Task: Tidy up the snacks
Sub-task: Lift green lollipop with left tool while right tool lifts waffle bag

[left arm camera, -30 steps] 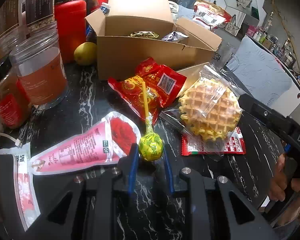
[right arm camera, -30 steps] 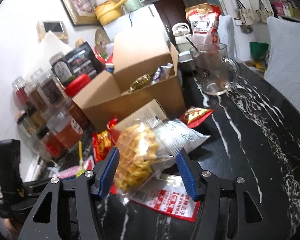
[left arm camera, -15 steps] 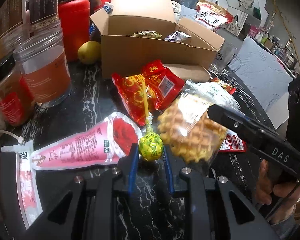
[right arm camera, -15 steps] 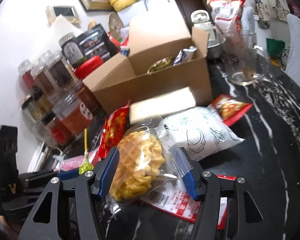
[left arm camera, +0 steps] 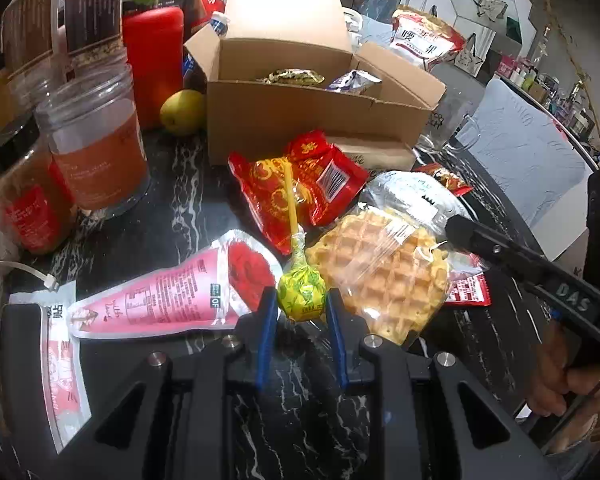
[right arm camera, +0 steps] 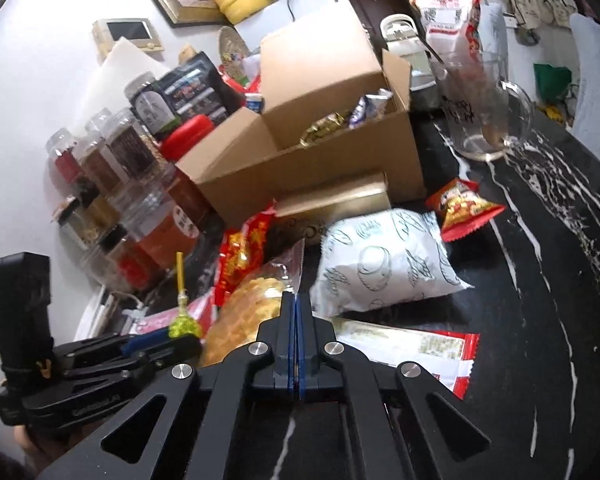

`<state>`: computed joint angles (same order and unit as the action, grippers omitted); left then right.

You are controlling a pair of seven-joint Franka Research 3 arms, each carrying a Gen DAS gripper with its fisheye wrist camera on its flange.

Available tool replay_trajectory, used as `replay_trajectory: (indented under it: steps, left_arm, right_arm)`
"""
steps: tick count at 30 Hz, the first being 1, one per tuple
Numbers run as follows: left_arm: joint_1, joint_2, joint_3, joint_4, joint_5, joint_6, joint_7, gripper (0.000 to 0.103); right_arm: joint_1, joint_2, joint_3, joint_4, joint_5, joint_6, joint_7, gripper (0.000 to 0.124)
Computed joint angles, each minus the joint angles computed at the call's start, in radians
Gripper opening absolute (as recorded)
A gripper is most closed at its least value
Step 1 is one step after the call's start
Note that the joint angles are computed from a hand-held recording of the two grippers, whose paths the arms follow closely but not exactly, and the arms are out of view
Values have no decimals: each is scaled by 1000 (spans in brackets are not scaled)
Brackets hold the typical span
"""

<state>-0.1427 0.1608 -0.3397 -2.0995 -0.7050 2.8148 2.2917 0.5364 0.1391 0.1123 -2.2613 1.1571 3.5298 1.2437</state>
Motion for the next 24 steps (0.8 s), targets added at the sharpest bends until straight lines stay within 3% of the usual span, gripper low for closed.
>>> replay_trajectory:
  steps: [5, 8, 11, 15, 24]
  left_arm:
    - [1, -25, -4, -7, -51, 8, 36, 24]
    - [-6, -41, 0, -7, -88, 13, 64, 24]
    - [-20, -54, 7, -8, -116, 29, 92, 24]
    - [-36, -64, 14, 7, -161, 24, 134, 24]
    - [-59, -38, 13, 101, -195, 11, 182, 24]
  right_arm:
    - [-4, -50, 16, -30, -41, 27, 20, 1]
    - [-1, -79, 28, -26, -5, 45, -44, 1]
    - [0, -94, 41, 3, 64, 52, -163, 1]
    - [3, -87, 58, 102, 303, 70, -461, 1]
    - [-33, -124, 64, 144, 340, 61, -572, 1]
